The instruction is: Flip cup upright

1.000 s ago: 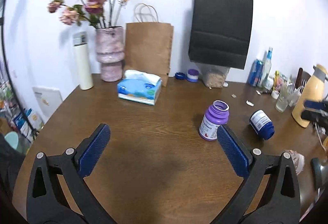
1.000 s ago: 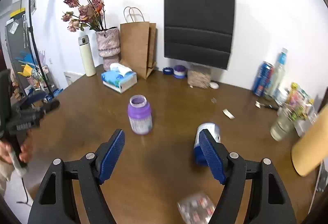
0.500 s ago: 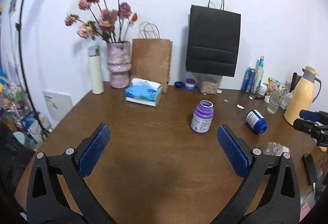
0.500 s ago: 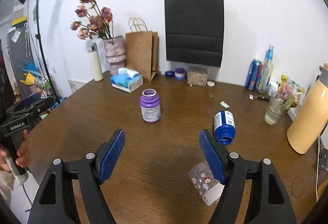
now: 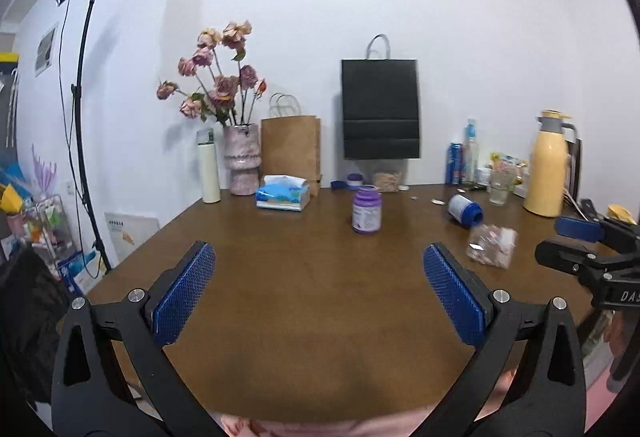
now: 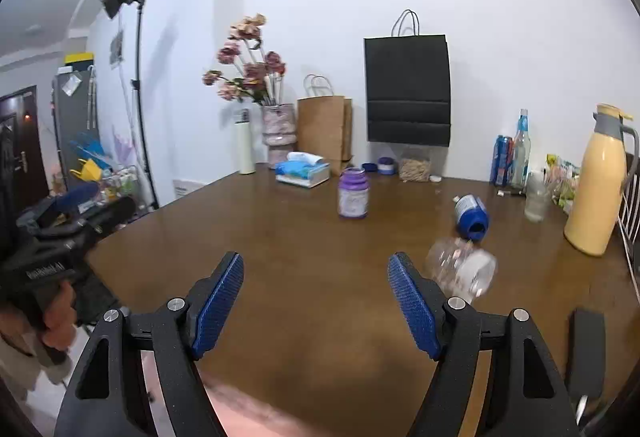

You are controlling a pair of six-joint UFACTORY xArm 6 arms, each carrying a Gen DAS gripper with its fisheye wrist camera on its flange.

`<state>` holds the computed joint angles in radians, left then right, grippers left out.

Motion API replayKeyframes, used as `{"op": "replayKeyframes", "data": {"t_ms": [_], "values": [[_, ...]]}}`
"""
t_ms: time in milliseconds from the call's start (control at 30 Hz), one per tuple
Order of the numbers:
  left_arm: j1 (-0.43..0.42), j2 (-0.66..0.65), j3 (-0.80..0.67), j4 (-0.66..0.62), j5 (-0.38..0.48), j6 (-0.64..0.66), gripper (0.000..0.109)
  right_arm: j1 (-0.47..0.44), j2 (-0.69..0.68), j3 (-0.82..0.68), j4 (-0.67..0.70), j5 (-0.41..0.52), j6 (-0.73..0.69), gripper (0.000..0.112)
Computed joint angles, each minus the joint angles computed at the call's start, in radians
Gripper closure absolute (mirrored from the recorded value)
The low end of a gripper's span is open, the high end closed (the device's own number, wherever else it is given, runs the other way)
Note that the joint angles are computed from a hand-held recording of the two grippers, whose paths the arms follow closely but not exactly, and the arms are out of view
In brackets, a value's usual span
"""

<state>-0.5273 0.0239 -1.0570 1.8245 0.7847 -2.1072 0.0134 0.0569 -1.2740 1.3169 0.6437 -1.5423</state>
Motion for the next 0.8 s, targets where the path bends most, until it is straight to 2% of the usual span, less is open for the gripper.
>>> {"op": "replayKeyframes", "data": {"t_ms": [67, 200, 267, 333, 400, 500, 800], "values": [[-0.055, -0.023, 0.065, -0.035, 0.071, -0.019, 0.006, -0.012, -0.077, 0.102, 0.037, 0.010, -0.051, 0.033], [-0.127, -0.062, 0.164, -0.093, 0.140, -0.051, 0.006, -0.020, -0.204, 0.274, 0.109, -0.014, -0.147, 0.033], [-0.164, -0.073, 0.200, -0.114, 0.181, -0.080, 0.006, -0.038, -0.259, 0.350, 0.159, 0.019, -0.178, 0.033], [-0.184, -0.081, 0.219, -0.102, 0.194, -0.100, 0.006, -0.042, -0.312, 0.423, 0.257, 0.018, -0.267, 0.033], [-0.214, -0.084, 0.226, -0.078, 0.252, -0.099, 0.006, -0.027, -0.352, 0.473, 0.305, -0.005, -0.340, 0.033], [-0.216, -0.088, 0.226, -0.048, 0.252, -0.106, 0.006, -0.032, -0.372, 0.496, 0.280, 0.027, -0.351, 0.033], [-0.223, -0.084, 0.230, -0.041, 0.266, -0.105, 0.006, -0.037, -0.343, 0.468, 0.268, 0.019, -0.324, 0.033]]}}
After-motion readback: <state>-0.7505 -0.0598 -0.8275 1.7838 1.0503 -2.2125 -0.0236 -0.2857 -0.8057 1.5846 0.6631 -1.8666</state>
